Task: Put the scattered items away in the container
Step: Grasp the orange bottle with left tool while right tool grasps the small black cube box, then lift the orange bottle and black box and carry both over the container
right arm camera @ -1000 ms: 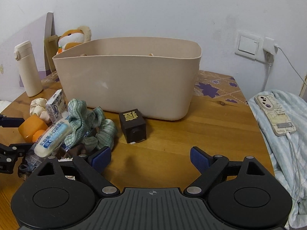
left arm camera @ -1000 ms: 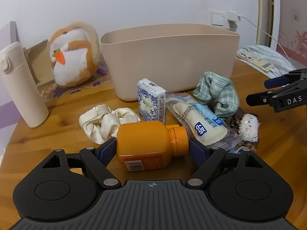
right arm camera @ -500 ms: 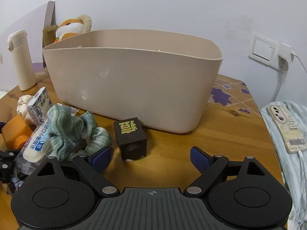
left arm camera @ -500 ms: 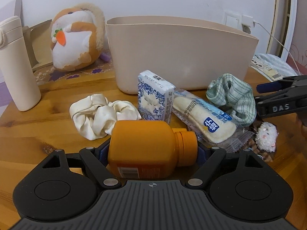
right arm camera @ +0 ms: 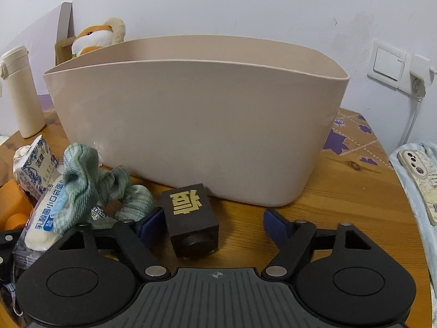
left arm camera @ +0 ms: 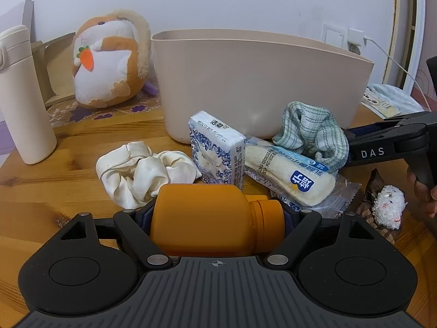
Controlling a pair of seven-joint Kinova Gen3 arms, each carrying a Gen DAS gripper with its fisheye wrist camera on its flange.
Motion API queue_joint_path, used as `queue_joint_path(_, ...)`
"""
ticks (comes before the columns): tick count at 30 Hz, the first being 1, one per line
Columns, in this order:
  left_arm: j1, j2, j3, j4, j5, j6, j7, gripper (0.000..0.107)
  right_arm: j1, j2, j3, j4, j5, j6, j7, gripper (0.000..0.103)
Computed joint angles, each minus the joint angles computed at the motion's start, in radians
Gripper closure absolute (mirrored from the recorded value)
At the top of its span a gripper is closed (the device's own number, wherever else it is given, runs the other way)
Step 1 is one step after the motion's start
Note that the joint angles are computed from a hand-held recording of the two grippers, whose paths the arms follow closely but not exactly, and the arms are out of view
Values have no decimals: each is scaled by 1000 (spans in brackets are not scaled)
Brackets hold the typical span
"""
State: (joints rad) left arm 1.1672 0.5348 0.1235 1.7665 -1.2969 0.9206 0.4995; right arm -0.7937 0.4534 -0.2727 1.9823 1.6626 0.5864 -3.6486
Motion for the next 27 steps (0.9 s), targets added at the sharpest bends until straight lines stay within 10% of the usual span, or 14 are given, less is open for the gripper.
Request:
queue_joint_path(6, 5, -4, 3, 0, 13, 9, -6, 26, -3, -15, -6, 11, -5, -2, 4, 74)
queue_joint_path(27, 71, -45, 55, 16, 80, 130, -22, 26, -85, -168, -30, 135, -102, 80, -33, 74)
